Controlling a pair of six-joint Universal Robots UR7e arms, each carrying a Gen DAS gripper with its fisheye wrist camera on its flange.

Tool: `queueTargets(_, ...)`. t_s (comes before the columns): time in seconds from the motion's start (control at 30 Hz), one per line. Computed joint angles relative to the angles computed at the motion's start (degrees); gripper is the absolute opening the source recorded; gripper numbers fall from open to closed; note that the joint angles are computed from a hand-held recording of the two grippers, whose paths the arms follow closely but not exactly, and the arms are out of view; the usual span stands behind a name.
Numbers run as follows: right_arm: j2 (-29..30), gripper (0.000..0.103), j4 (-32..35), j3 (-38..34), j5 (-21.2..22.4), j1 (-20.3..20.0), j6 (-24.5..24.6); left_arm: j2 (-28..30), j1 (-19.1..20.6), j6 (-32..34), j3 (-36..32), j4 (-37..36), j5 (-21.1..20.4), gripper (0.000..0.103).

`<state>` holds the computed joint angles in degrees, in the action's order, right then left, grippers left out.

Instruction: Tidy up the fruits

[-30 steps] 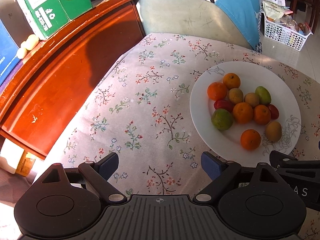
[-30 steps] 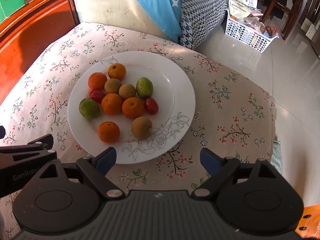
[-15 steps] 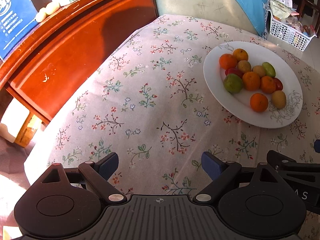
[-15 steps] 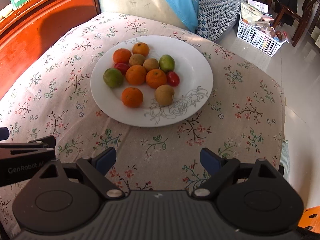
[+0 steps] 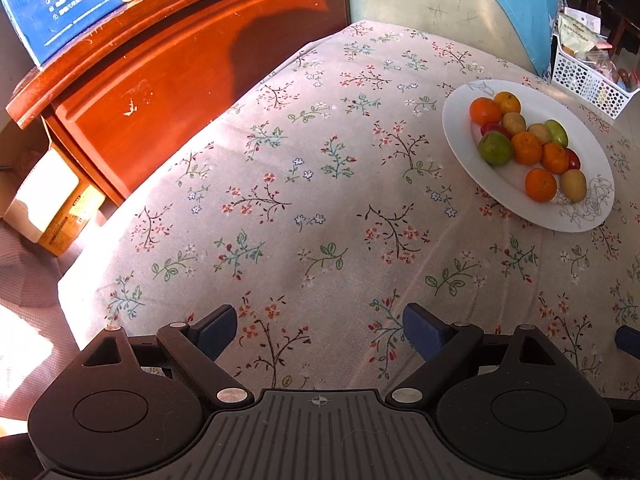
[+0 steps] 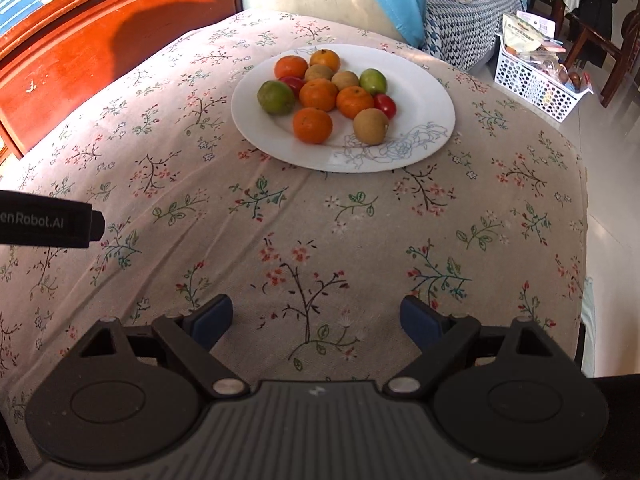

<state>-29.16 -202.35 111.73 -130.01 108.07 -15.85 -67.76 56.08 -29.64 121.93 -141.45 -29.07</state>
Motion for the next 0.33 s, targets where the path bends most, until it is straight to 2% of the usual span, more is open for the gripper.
queueTargets(0.17,2.56,0.092,-6.82,0.42,4.03,0.02,-7.27,-0.61,0.12,0.66,0.66,-1.73,-0.24,0.092)
queueTargets(0.23,4.31,0.099,-10.56,-0.05,4.66,0.13,-10.62,-0.87,0.17,0.84,0.76,-1.98,-0.46,0.092)
queueTargets(0.33,5.77,0.102,-14.43,-0.05,7.25,-0.70,-11.79,-1.01,0.33,0.45,0.71,-1.60,-0.46,0.092)
